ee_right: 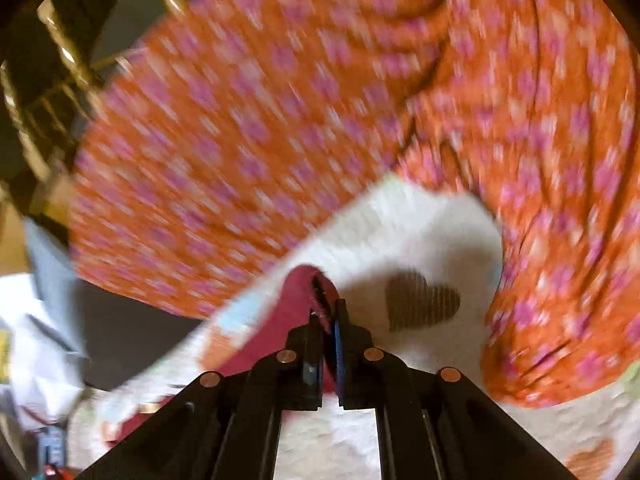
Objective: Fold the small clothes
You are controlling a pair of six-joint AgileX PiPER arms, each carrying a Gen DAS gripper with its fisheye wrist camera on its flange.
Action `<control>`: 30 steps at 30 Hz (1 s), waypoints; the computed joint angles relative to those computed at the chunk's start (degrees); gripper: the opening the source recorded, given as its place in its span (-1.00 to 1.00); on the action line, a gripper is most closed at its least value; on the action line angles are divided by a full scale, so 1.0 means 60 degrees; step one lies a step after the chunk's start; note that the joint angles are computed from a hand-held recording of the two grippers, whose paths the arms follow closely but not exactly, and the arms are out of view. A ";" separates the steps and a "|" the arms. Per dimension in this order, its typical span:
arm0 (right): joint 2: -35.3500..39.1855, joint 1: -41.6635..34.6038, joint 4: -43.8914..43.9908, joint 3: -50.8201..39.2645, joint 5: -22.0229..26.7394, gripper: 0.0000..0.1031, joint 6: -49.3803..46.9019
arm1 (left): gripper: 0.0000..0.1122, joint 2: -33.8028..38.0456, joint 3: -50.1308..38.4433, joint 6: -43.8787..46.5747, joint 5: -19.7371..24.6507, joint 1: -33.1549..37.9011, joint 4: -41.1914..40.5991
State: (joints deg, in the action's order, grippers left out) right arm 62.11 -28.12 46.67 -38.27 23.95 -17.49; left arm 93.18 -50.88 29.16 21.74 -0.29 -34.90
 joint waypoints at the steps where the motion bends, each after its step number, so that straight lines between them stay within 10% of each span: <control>1: -0.0482 -0.0401 -0.0184 -0.0416 0.0890 -0.92 0.0101 | 0.12 -0.0070 -0.0001 0.0047 0.0057 0.0055 -0.0059; 4: -0.1160 0.0188 -0.1299 -0.1644 0.2292 -0.92 0.1573 | 0.12 -0.0299 -0.0008 0.0252 0.0277 0.0275 -0.0336; 10: -0.0438 0.5582 -0.2290 -0.4062 0.2476 -0.92 0.3360 | 0.12 -0.0890 -0.0121 0.1208 0.1119 0.1331 -0.1470; 16: 0.4418 1.0526 -0.2290 -0.7463 0.1217 -0.92 0.4050 | 0.12 -0.1003 -0.0487 0.2022 0.2077 0.2826 -0.2542; 19: 0.6973 1.1266 -0.1422 -0.9058 0.0496 -0.91 0.3874 | 0.12 -0.0886 -0.0621 0.2284 0.2394 0.3208 -0.2860; 22: 0.9342 1.1238 0.0158 -1.0927 0.1466 -0.52 0.3601 | 0.12 -0.0658 -0.0782 0.2475 0.2600 0.3328 -0.2951; 30: 0.5979 1.0949 -0.4375 -0.6904 -0.0118 -0.20 0.5835 | 0.13 -0.0124 -0.0990 0.2484 0.3083 0.2934 -0.2996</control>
State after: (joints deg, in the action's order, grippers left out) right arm 97.98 37.58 20.42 -79.69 23.24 17.52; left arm 92.43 -56.82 44.06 40.24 17.32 -52.88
